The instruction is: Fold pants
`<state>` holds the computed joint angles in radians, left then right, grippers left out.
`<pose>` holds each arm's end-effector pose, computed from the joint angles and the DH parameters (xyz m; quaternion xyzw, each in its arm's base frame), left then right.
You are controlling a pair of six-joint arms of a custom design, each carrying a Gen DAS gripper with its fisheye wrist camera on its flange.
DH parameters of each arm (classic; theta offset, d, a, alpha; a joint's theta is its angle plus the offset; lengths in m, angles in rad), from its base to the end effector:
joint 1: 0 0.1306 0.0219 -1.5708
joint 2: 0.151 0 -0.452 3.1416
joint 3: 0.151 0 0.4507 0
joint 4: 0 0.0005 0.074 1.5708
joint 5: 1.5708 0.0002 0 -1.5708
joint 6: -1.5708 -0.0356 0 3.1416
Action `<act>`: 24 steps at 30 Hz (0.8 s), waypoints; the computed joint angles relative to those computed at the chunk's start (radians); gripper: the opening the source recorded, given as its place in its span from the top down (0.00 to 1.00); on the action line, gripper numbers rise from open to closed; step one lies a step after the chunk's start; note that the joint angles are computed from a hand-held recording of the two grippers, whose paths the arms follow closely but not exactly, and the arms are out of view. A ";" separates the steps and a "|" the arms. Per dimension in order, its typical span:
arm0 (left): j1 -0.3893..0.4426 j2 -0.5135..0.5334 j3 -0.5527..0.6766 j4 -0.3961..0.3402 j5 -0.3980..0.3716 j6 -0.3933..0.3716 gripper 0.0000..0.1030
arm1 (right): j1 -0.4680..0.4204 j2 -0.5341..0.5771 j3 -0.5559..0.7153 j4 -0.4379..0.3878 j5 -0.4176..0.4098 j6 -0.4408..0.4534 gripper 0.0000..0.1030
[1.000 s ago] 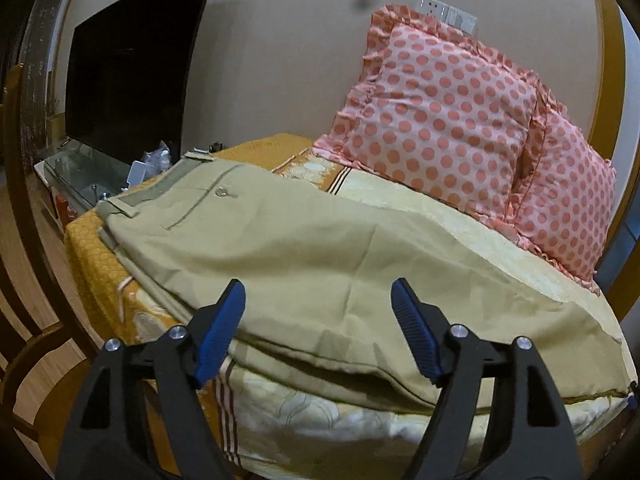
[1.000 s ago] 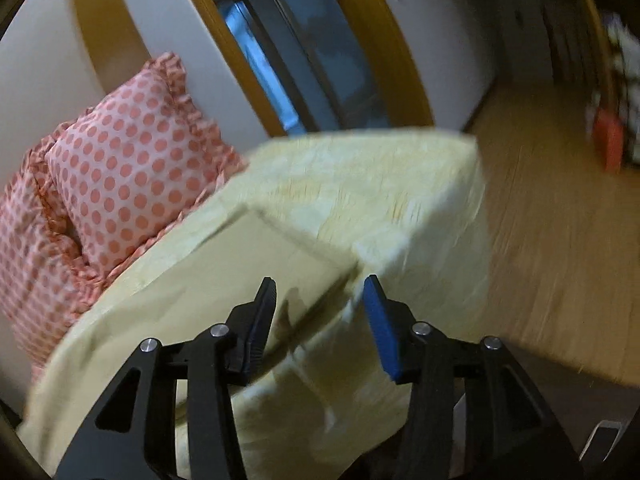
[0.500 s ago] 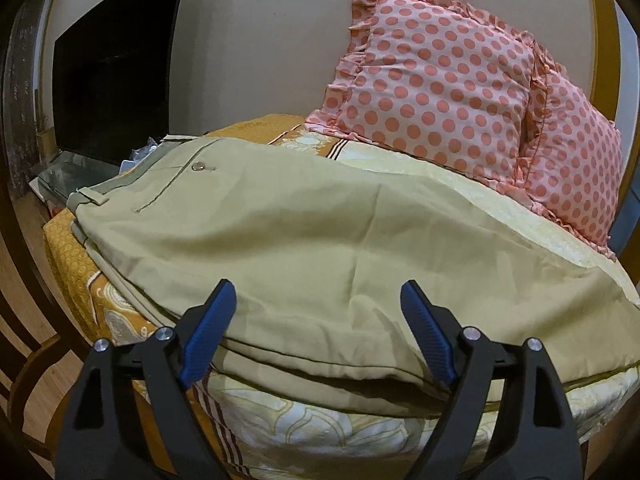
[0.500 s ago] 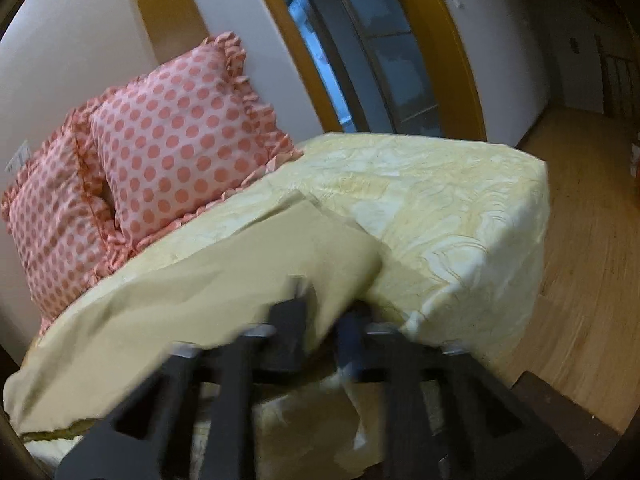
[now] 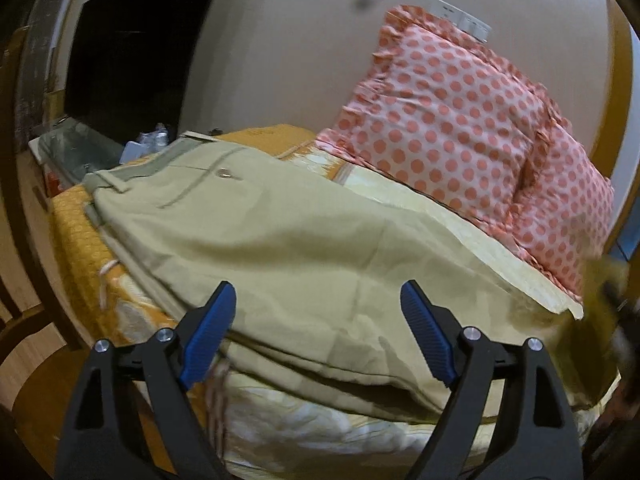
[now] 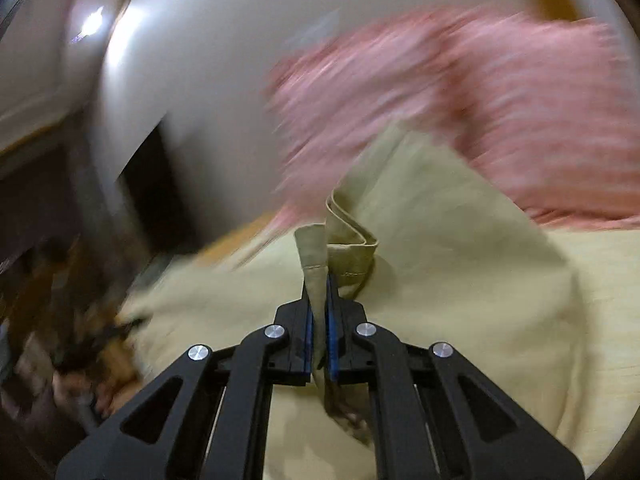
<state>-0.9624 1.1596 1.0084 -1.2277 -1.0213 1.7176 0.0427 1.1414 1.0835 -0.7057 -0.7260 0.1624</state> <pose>0.2352 -0.2854 0.4086 -0.3637 0.7900 0.0299 0.4927 0.4188 0.0410 0.4694 -0.2267 0.8409 0.3040 0.3860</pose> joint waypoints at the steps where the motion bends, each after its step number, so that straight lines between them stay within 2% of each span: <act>1: -0.003 -0.003 -0.002 -0.026 0.000 0.030 0.18 | 0.079 0.025 0.009 -0.109 0.044 0.086 0.93; 2: -0.009 -0.008 -0.006 -0.069 0.002 0.081 0.18 | 0.134 0.046 0.015 -0.202 0.086 0.159 0.92; 4: -0.020 -0.022 -0.019 -0.121 -0.002 0.151 0.18 | 0.195 0.059 0.010 -0.302 0.135 0.235 0.82; 5: -0.028 -0.029 -0.027 -0.155 -0.010 0.198 0.18 | 0.211 0.031 -0.011 -0.298 0.131 0.249 0.64; 6: -0.032 -0.034 -0.032 -0.186 -0.016 0.240 0.18 | 0.210 0.018 -0.014 -0.297 0.111 0.255 0.52; 7: -0.036 -0.039 -0.039 -0.208 -0.021 0.272 0.18 | 0.198 -0.003 -0.015 -0.285 0.053 0.250 0.32; 8: -0.037 -0.045 -0.045 -0.228 -0.024 0.306 0.18 | 0.186 -0.024 -0.023 -0.247 0.025 0.225 0.26; 9: -0.038 -0.054 -0.055 -0.248 -0.025 0.345 0.18 | 0.172 -0.055 -0.040 -0.161 0.018 0.174 0.26; 10: -0.037 -0.061 -0.063 -0.262 -0.022 0.379 0.18 | 0.165 -0.072 -0.052 -0.090 0.058 0.134 0.27; 11: -0.036 -0.070 -0.071 -0.264 -0.020 0.397 0.18 | 0.165 -0.070 -0.052 -0.061 0.108 0.114 0.28; 13: -0.027 -0.101 -0.098 -0.232 -0.008 0.410 0.18 | 0.190 -0.034 -0.039 -0.066 0.254 0.082 0.37; 15: -0.015 -0.130 -0.121 -0.189 0.004 0.394 0.18 | 0.226 0.042 -0.012 -0.161 0.373 0.079 0.37; 18: 0.006 -0.145 -0.130 -0.166 0.014 0.355 0.18 | 0.238 0.023 -0.031 -0.142 0.385 0.092 0.37; 21: 0.048 -0.147 -0.121 -0.173 0.032 0.289 0.18 | 0.226 0.017 -0.033 -0.145 0.350 0.065 0.35; 24: 0.075 -0.169 -0.123 -0.133 0.074 0.228 0.18 | 0.215 0.024 -0.029 -0.148 0.332 0.068 0.33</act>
<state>-0.8876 0.9906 0.8849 -1.3608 -0.9474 1.9459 0.2574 1.1654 1.0546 -0.8542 -0.3940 0.2309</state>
